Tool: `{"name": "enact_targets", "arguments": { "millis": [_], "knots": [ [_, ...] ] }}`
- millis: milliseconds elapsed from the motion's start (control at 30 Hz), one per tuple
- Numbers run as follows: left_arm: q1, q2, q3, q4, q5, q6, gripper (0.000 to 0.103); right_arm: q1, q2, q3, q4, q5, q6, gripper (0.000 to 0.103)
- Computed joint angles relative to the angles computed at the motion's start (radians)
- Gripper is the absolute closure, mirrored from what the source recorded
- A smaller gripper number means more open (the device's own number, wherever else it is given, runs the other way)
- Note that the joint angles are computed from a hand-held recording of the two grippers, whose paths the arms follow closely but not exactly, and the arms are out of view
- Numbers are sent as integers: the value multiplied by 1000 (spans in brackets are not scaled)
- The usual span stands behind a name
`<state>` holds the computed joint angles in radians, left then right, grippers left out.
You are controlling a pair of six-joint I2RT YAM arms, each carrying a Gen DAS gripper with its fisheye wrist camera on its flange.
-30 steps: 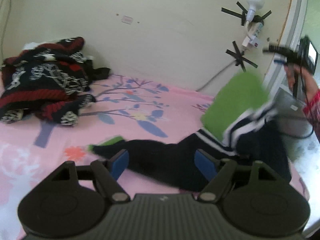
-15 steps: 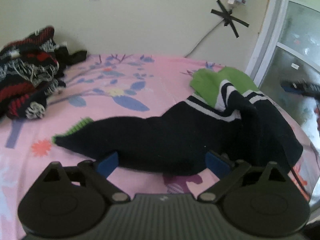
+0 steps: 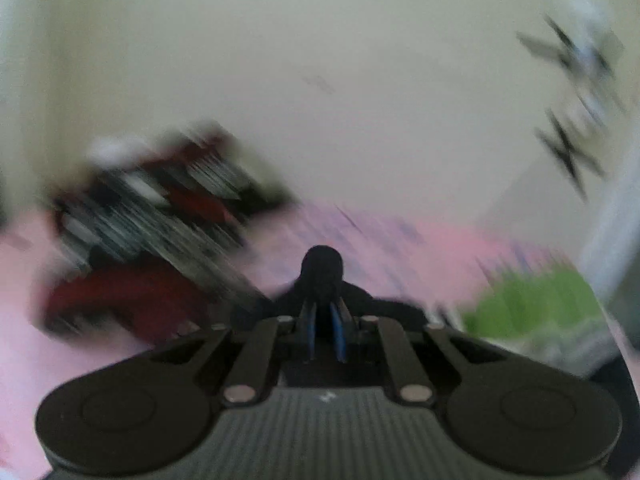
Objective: Fold small clothes
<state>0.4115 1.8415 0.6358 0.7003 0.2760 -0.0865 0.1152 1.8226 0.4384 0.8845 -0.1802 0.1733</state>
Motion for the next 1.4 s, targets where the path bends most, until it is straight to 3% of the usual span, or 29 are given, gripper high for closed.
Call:
{"name": "enact_targets", "arguments": {
  "millis": [100,133,167,200,267,400,533,633,733,800,833,867,933,1067,1200,1267,1333,1367,1400],
  "knots": [
    [136,7,110,-60,77,-136,94,1,-12,-9,7,-2,19,44],
    [146,15,130,-73,34,-158,90,1,-10,-11,12,-5,23,44],
    [142,16,132,-82,-29,-171,84,5,-11,-16,13,-1,27,44],
    [142,18,138,-111,-61,-178,65,6,-11,-20,13,1,25,44],
    [177,35,115,-111,77,-170,56,2,-14,-39,21,9,17,44],
    [175,35,18,-111,277,-89,51,-48,-49,-94,20,-7,3,44],
    [76,30,-30,-242,460,35,45,-101,-85,-156,24,-67,-25,43],
    [-56,37,-37,-316,483,104,38,-111,-94,-193,13,-110,-65,43],
    [-181,80,-6,-355,418,128,33,-95,-84,-223,15,-133,-88,43],
    [-242,125,16,-373,381,104,44,-93,-65,-231,7,-171,-94,52],
    [-257,122,-11,-306,351,84,58,-86,-63,-226,-25,-189,-93,79],
    [-270,112,-5,-326,328,91,98,-70,-56,-225,-34,-185,-88,85],
    [-241,99,29,-376,353,74,96,-45,-101,-257,-11,-160,-53,99],
    [-115,-5,63,-334,418,-37,96,-163,-375,-322,-67,-355,45,100],
    [-30,-86,79,-270,351,-135,96,-315,-784,-383,-250,-616,70,100],
    [8,-83,93,-281,388,-143,95,-430,-895,-385,-345,-828,19,99],
    [40,-84,69,-290,430,-92,93,-547,-930,-356,-515,-1008,-158,97],
    [46,-79,62,-297,427,-65,82,-581,-956,-362,-538,-1007,-195,94],
    [39,-70,53,-285,400,-54,61,-609,-952,-374,-491,-980,-173,67]
  ]
}}
